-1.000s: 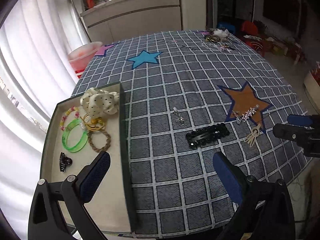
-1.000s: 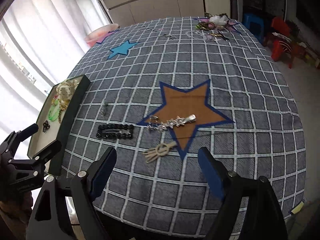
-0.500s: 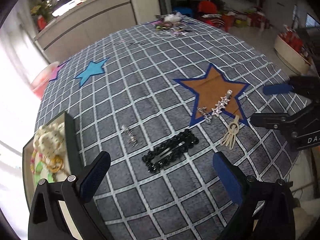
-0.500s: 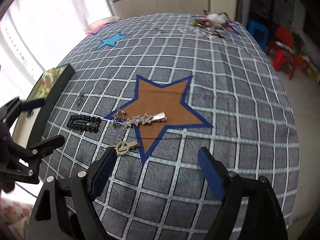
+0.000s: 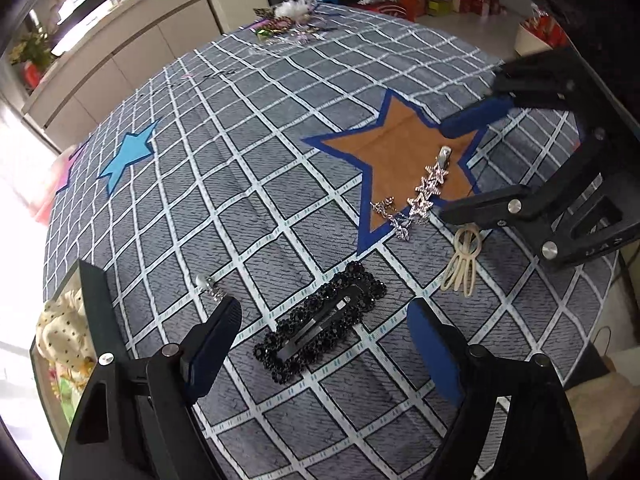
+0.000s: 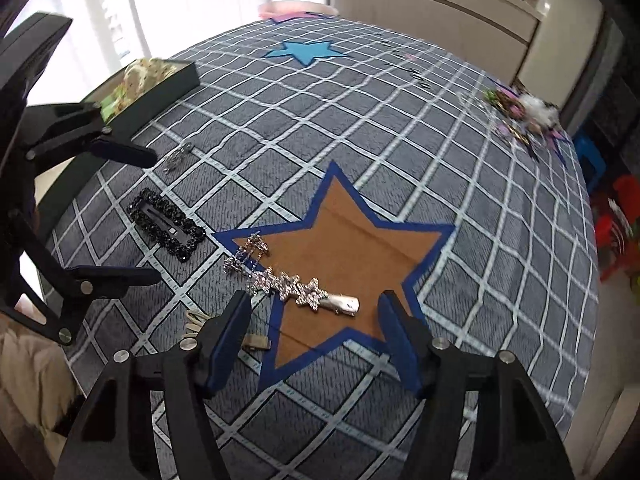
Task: Organize jewelry
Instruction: 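Grasp the black beaded snap clip with the left gripper while the right grasps the silver star clip, then carry the beaded snap clip with the left gripper while the right carries the star clip to the box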
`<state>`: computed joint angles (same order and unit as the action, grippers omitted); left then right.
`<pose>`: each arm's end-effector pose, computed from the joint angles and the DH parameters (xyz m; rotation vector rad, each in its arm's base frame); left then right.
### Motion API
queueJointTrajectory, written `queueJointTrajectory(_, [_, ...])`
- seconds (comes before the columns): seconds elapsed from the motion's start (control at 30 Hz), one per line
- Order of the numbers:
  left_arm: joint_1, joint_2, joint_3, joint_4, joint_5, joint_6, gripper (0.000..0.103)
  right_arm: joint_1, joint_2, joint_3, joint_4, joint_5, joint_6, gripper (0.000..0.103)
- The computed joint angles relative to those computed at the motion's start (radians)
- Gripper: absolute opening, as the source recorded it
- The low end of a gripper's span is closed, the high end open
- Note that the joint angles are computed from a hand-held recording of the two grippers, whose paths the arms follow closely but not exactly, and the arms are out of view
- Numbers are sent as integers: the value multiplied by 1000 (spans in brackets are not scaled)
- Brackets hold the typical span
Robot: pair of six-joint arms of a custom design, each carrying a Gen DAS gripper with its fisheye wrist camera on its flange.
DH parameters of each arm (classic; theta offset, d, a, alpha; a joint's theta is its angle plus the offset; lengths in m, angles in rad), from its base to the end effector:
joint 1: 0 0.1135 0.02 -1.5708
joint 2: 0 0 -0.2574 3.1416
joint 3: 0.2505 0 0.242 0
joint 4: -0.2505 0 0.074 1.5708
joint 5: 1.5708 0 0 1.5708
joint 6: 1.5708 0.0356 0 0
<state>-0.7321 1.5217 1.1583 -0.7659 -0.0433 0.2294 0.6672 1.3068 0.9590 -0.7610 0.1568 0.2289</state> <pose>0.2202 -0.1958 0.2443 1.2378 2.4017 -0.0941 0.1938 0.1456 0.2408 -0.5298 2.6048 0.0826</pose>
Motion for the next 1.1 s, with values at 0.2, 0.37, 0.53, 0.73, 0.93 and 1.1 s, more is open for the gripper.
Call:
queueJointTrajectory(0.2, [18, 45, 26, -13, 38, 21, 89, -9, 74, 34, 6, -55, -106, 60])
queueJointTrajectory(0.37, [25, 56, 46, -37, 88, 24, 71, -10, 58, 26, -5, -80, -85, 44])
queueJointTrajectory(0.53, [8, 29, 31, -60, 107, -11, 46, 19, 44, 22, -29, -61, -2, 23])
queueJointTrajectory(0.73, [-15, -36, -30, -57, 76, -94, 43, 44, 2, -12, -31, -35, 142, 11])
queueJointTrajectory(0.93, [-12, -120, -95, -48, 63, -224, 43, 46, -84, -62, -30, -31, 303, 11])
queueJointTrajectory(1.1, [-4, -216, -143, -41, 50, -319, 43, 68, -173, -88, -35, -9, 416, 11])
